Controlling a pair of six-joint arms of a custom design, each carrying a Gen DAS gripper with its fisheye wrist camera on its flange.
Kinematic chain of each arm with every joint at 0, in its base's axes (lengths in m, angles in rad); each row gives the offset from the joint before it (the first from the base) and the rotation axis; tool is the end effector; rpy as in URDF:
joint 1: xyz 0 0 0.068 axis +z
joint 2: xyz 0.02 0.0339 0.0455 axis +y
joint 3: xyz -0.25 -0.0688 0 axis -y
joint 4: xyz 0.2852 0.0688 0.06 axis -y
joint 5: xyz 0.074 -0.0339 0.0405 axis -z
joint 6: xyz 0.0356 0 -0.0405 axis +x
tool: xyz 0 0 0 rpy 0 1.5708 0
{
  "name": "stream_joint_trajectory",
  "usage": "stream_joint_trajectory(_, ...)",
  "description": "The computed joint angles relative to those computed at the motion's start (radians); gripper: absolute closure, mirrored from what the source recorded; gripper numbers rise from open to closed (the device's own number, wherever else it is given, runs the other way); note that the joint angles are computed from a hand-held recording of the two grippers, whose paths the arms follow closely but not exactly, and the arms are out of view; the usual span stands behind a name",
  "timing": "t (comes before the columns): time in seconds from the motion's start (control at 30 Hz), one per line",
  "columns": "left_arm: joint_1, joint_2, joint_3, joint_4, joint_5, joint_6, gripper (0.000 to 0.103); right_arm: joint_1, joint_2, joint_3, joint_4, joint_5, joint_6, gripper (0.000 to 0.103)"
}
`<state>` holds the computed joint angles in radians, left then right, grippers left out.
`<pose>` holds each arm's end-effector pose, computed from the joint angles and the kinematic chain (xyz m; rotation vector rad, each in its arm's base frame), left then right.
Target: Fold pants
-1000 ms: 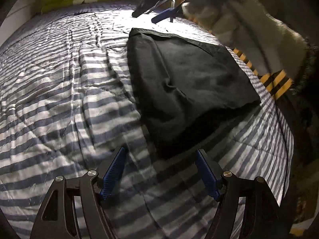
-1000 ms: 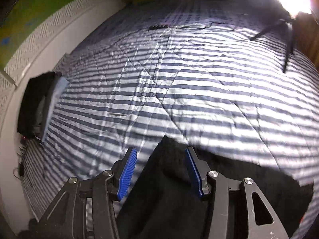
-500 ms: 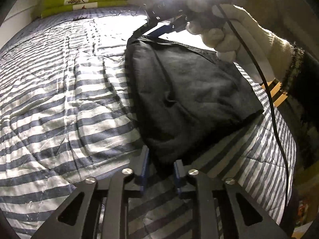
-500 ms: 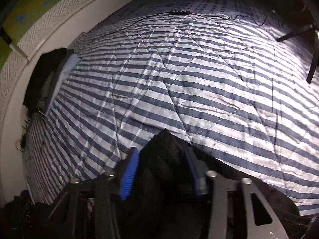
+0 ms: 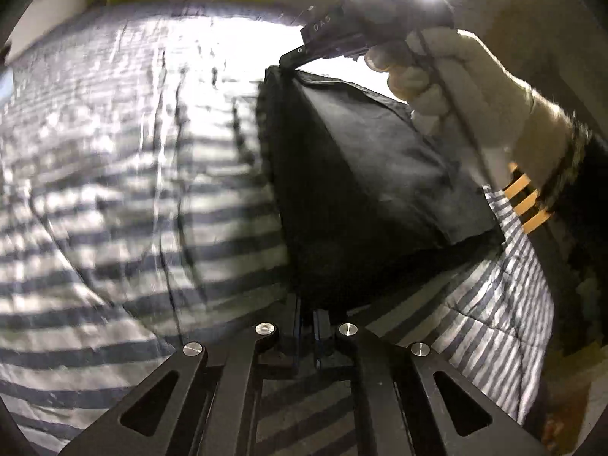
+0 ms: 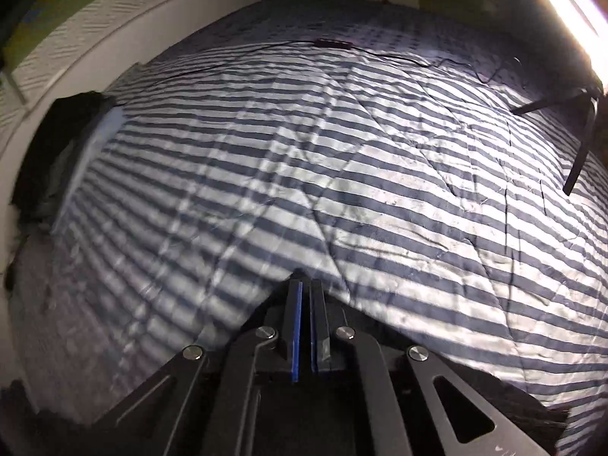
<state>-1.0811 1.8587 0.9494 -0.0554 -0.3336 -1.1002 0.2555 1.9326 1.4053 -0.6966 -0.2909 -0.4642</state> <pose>0.1866 -0.3253 0.0766 -0.1572 2.5267 -0.5045 0.4056 0.1165 0.1540 -1.0333 2.5462 0.3501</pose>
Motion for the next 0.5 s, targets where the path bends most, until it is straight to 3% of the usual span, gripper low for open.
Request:
stream_joint_trajectory(0.1,-0.007,-0.048,-0.019,-0.032,-0.008,0.020,0.092,0.005,-0.037,-0.040,0.026,0.036,0.026,0.093)
stream_joint_trajectory(0.17,-0.022,-0.119,-0.051,-0.059,-0.049,0.021,0.084,-0.070,-0.162,-0.128,0.062,-0.078,0.081,0.078)
stream_joint_trajectory(0.23,-0.026,-0.180,-0.078,-0.054,-0.066,0.025,0.078,-0.187,-0.336,-0.254,0.063,-0.197,0.114,0.074)
stream_joint_trajectory(0.27,-0.028,-0.202,-0.072,-0.061,-0.083,0.039,0.070,-0.250,-0.418,-0.315,0.042,-0.237,0.108,0.074)
stream_joint_trajectory(0.3,-0.022,-0.208,-0.063,-0.070,-0.091,0.058,0.054,-0.339,-0.520,-0.397,0.013,-0.266,0.102,0.074)
stream_joint_trajectory(0.37,-0.004,-0.164,0.012,-0.088,-0.101,0.102,0.044,-0.474,-0.625,-0.496,-0.023,-0.286,0.082,0.074)
stream_joint_trajectory(0.5,-0.003,-0.062,0.237,-0.200,-0.145,0.195,0.044,-0.696,-0.705,-0.665,-0.019,-0.264,-0.005,0.074)
